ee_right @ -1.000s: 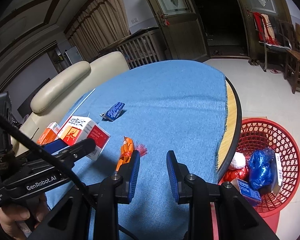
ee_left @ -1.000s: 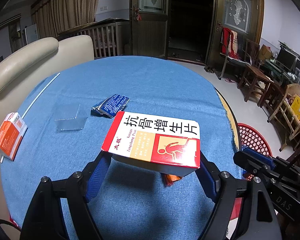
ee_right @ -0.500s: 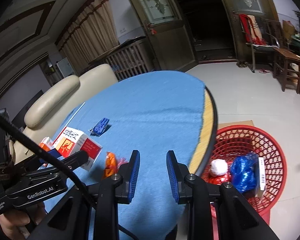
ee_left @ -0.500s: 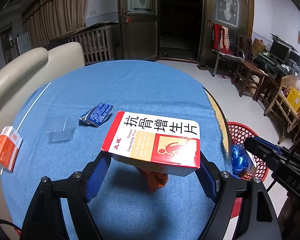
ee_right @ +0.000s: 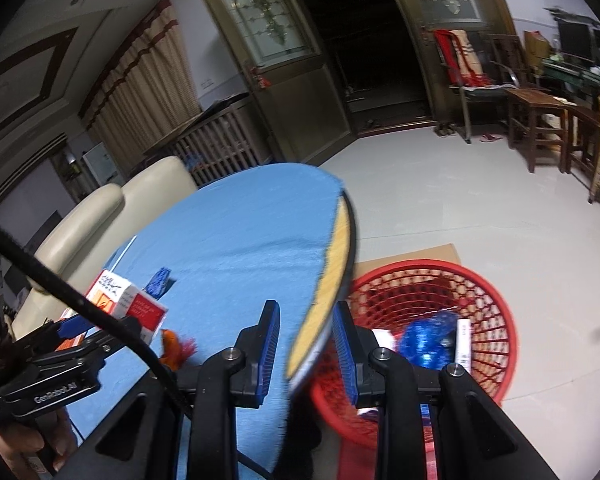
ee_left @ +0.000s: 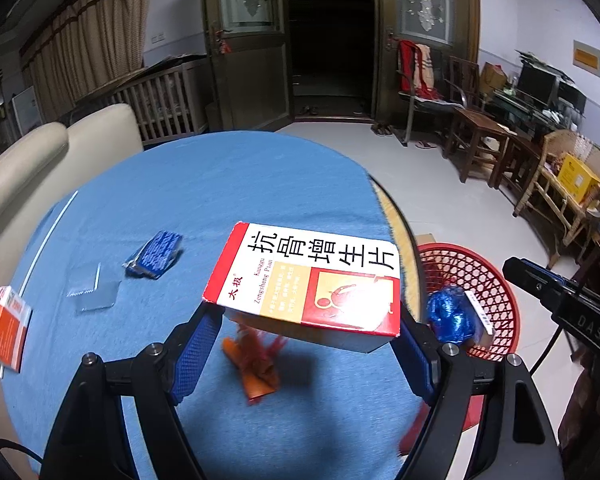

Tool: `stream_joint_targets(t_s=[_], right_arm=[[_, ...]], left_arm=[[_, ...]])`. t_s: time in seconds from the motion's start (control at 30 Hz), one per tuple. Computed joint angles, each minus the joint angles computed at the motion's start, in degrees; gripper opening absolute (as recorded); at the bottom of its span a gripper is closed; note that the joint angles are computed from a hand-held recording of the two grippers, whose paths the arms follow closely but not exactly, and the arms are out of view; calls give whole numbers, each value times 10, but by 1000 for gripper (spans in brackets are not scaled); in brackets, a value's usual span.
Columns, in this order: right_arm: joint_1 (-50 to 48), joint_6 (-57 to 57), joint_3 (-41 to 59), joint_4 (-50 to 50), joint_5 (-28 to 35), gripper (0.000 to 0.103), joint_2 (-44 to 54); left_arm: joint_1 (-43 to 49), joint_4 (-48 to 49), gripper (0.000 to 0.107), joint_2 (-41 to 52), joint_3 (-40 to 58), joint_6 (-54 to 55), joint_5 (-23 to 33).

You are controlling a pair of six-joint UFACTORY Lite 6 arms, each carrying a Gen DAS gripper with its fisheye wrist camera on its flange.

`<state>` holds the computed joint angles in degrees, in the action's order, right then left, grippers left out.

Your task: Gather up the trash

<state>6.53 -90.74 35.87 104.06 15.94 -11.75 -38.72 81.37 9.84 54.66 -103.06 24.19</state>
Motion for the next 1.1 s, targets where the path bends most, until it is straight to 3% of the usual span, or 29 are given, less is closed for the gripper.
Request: stream_joint_targets(t_s=[0.53, 0.67, 0.73, 0.8, 0.83, 0.87, 1.03, 1.1], right_arm=[[-194, 20, 28, -83, 98, 30, 78], [-218, 51, 41, -118, 112, 31, 95], [-213, 59, 35, -112, 120, 34, 86], [-178, 42, 32, -99, 127, 44, 77], [-144, 27, 31, -80, 117, 66, 74], [-100, 16, 37, -55, 110, 70, 82], [149, -45, 138, 22, 58, 69, 204], [241, -77, 203, 70, 7, 68, 272]], left_arm=[[-56, -111, 83, 146, 180, 137, -1], [-24, -42, 83, 90, 118, 70, -9], [35, 11, 83, -13, 14, 3, -14], [108, 20, 83, -96, -60, -19, -10], [147, 27, 83, -128, -89, -26, -15], [182, 28, 83, -148, -110, -23, -23], [308, 97, 83, -182, -201, -72, -63], [327, 156, 83, -179, -228, -127, -77]])
